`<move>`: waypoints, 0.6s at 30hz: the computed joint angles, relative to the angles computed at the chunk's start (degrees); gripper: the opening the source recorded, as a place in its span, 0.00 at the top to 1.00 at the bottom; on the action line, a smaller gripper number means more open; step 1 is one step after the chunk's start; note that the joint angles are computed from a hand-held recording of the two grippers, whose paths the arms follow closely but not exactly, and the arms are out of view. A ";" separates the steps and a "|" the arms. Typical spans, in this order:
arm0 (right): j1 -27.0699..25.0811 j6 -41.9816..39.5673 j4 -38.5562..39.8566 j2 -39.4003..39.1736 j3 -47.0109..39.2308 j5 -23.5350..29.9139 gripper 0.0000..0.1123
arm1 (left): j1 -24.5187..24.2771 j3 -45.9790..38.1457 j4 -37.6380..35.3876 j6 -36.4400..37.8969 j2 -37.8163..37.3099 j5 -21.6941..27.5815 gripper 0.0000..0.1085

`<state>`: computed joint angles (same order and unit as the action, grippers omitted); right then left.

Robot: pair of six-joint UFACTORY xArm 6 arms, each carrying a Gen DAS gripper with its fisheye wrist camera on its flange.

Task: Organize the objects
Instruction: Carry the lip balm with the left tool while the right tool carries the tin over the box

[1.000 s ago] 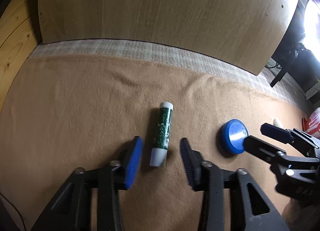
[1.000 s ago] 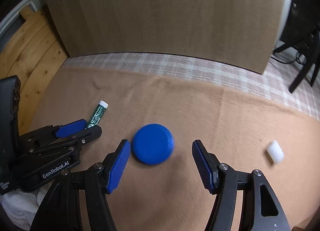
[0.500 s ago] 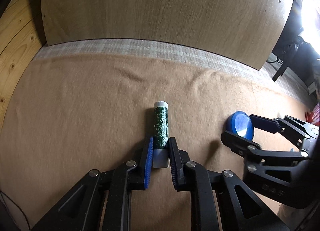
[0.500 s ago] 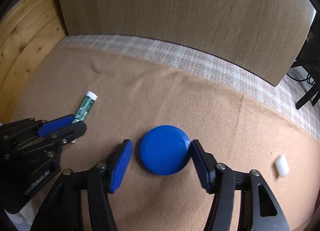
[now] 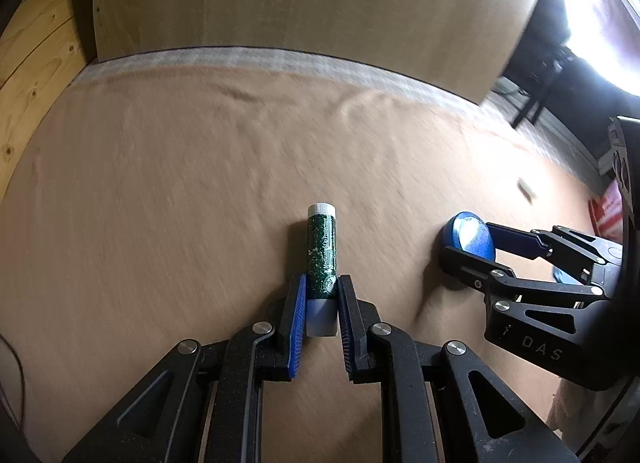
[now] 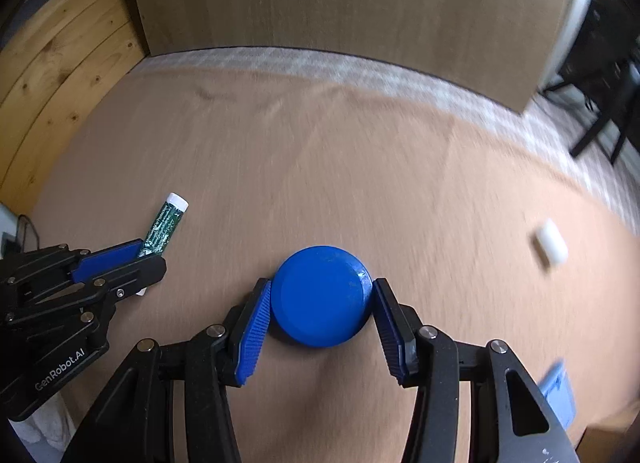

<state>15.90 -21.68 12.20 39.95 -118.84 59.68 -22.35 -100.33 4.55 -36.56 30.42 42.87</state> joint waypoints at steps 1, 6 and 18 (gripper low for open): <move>-0.46 -0.63 0.59 -2.74 4.26 -1.28 0.59 | -0.40 2.37 0.15 -0.65 -1.59 -0.91 0.85; -2.14 -1.64 2.89 -11.01 16.51 -5.01 0.59 | -4.37 8.86 2.96 -5.51 -6.64 -2.52 0.85; -8.83 -5.15 10.81 -32.02 42.65 -11.17 0.59 | -13.25 13.82 5.96 -9.95 -12.52 -2.62 0.85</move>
<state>7.07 -26.82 23.01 7.93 -76.19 48.50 -35.60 -86.51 10.51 -46.51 17.90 40.25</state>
